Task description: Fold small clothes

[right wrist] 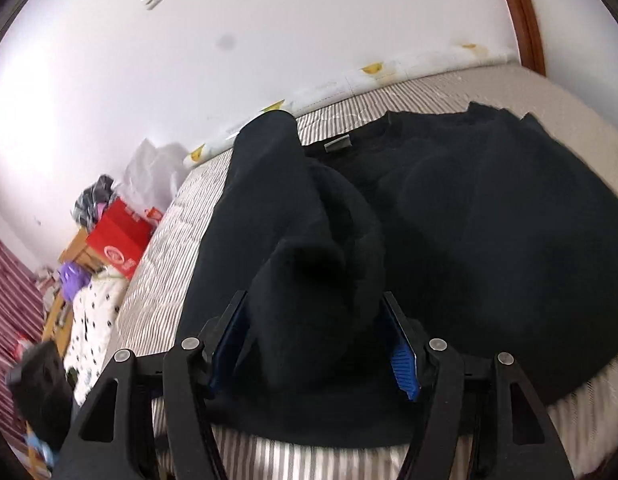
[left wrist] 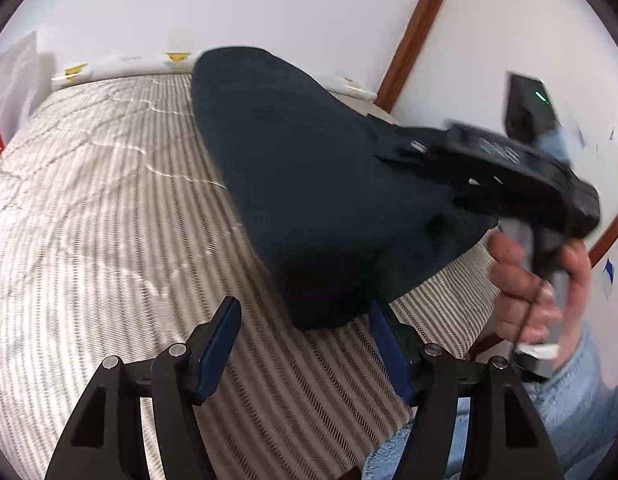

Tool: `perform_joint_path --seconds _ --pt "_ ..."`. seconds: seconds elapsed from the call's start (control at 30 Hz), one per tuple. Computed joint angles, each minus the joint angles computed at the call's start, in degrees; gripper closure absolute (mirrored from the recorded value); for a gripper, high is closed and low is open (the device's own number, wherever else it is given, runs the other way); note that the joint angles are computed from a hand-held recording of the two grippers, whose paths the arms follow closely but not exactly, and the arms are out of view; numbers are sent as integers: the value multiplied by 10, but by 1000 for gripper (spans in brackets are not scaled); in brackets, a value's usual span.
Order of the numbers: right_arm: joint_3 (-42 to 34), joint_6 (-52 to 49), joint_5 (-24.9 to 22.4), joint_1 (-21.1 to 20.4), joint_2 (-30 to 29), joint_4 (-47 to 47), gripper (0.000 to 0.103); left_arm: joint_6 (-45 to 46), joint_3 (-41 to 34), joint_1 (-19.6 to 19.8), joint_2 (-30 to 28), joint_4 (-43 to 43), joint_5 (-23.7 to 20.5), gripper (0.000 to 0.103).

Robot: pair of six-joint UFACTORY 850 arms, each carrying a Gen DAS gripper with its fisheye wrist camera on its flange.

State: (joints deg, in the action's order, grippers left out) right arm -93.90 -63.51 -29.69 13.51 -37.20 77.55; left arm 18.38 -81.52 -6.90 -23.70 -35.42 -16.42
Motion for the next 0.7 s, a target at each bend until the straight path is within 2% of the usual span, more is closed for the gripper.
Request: perform_joint_path --seconds 0.03,0.1,0.13,0.17,0.27,0.33,0.5,0.7 --pt "-13 8 4 2 -10 -3 40 -21 -7 -1 -6 20 -3 39" --pt "-48 30 2 8 -35 -24 51 -37 -15 -5 -11 36 1 39" --pt "-57 20 0 10 -41 -16 62 -37 -28 -4 -20 33 -10 39" --pt "-59 2 1 10 -42 -3 74 -45 -38 -5 -26 38 -15 39" --pt "-47 -120 7 11 -29 74 86 -109 -69 -13 -47 105 -24 39" --pt "-31 -211 11 5 -15 138 89 -174 -90 -21 -60 177 -29 39" --pt "-4 -316 61 -19 15 218 90 -262 -138 -42 -87 293 -39 39" --pt "10 -379 85 -79 20 297 90 -230 -206 -65 -128 289 -53 35"
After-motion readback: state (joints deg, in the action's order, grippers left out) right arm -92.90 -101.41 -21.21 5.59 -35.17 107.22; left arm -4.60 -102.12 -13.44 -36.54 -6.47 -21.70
